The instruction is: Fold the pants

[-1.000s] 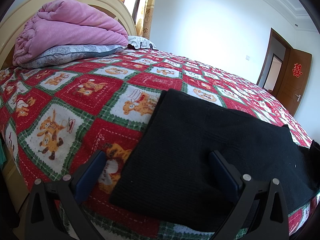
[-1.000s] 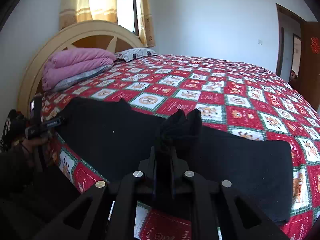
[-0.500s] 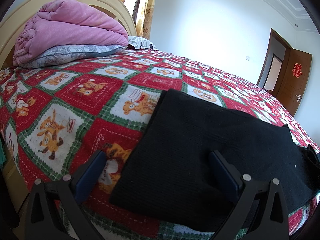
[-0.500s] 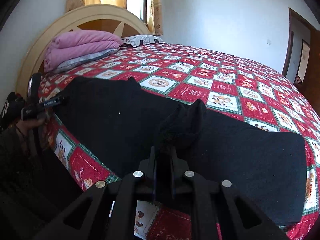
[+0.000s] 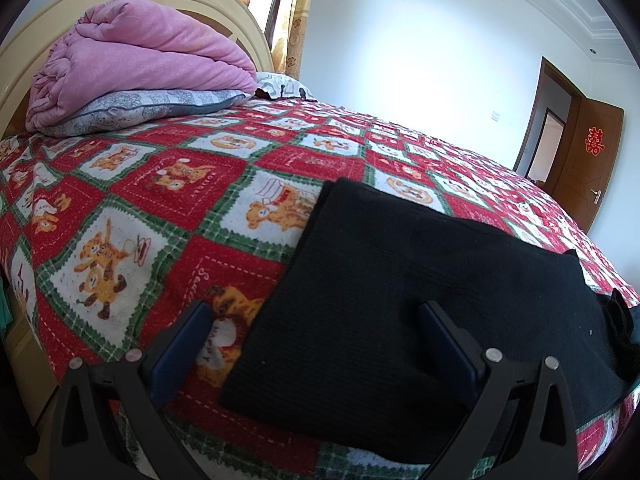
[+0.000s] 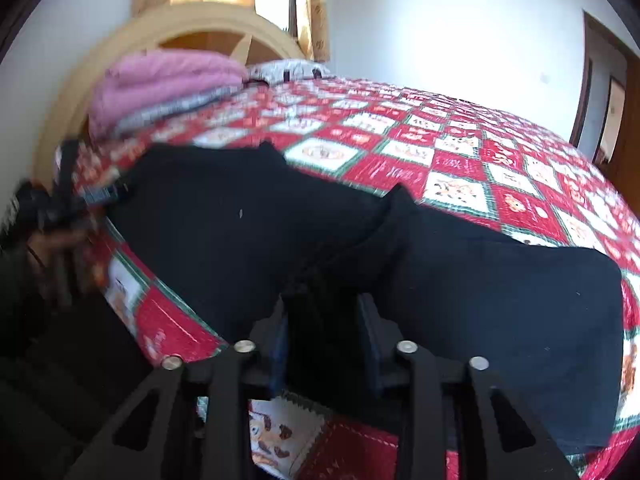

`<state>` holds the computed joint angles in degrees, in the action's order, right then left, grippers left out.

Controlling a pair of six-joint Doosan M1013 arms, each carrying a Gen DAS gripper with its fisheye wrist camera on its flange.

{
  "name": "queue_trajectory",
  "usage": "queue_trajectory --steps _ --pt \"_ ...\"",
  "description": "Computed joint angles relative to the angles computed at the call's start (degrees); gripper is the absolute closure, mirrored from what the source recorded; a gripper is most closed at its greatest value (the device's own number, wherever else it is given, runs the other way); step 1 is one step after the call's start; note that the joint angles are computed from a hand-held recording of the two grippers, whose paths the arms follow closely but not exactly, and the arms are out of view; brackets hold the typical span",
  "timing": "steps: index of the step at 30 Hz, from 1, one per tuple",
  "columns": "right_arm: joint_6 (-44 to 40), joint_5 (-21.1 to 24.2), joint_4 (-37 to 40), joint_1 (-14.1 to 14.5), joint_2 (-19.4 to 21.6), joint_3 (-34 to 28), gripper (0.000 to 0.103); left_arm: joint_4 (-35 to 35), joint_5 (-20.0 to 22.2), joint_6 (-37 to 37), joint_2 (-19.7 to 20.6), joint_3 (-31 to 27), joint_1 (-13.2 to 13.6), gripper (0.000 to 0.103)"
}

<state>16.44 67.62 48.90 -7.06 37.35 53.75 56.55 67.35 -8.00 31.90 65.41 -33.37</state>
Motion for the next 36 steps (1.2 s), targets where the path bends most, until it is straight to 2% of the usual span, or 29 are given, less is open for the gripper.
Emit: queue_trajectory --steps 6,10,13,16,18,19,20,27,30,32,33,34,35,36 --pt "9.3 -0.6 2.2 -0.2 2.2 -5.1 0.067 0.0 0.0 0.0 0.0 0.0 0.0 0.000" --pt "13.7 3.6 0.8 0.7 3.8 -8.1 0.067 0.0 0.0 0.0 0.1 -0.1 0.0 0.000" --pt "12.7 4.0 -1.7 1.5 3.4 -7.1 0.067 0.1 0.0 -0.1 0.1 -0.1 0.0 0.000" --pt "13.9 0.5 -5.9 2.4 2.7 -5.3 0.067 0.1 0.0 0.0 0.1 -0.2 0.0 0.000" --pt "15.8 0.1 -6.2 2.5 2.8 -5.3 0.068 0.1 0.0 -0.1 0.1 -0.1 0.0 0.000" --pt "15.7 -0.9 -6.8 2.7 2.5 -4.8 0.082 0.1 0.0 -0.1 0.1 -0.1 0.0 0.000" --pt "15.2 -2.0 -7.6 3.0 2.1 -4.2 0.086 0.1 0.0 -0.1 0.1 -0.1 0.0 0.000" --pt "9.9 -2.7 -5.3 3.2 0.5 -1.7 0.091 0.2 0.0 -0.2 0.1 -0.1 -0.1 0.000" --pt "7.1 -5.2 -6.8 3.8 0.1 -0.1 0.090 0.2 0.0 -0.2 0.1 0.0 -0.1 0.000" --pt "6.5 -5.2 -5.5 3.6 0.3 -0.1 0.086 0.1 0.0 -0.1 0.1 -0.1 0.0 0.000" --pt "6.2 -5.0 -5.8 3.6 0.2 -0.2 0.076 0.2 0.0 -0.2 0.1 -0.1 -0.1 0.000" --pt "5.8 -4.7 -6.3 3.6 0.1 -0.4 0.058 0.1 0.0 -0.1 0.1 -0.1 -0.1 0.000" --pt "5.6 -4.3 -6.6 3.5 0.1 -0.7 0.052 0.1 -0.1 -0.2 0.1 0.0 -0.1 0.000" --pt "5.5 -3.9 -5.6 3.0 0.1 -1.2 0.051 0.1 0.0 -0.1 0.1 -0.2 -0.1 0.000"
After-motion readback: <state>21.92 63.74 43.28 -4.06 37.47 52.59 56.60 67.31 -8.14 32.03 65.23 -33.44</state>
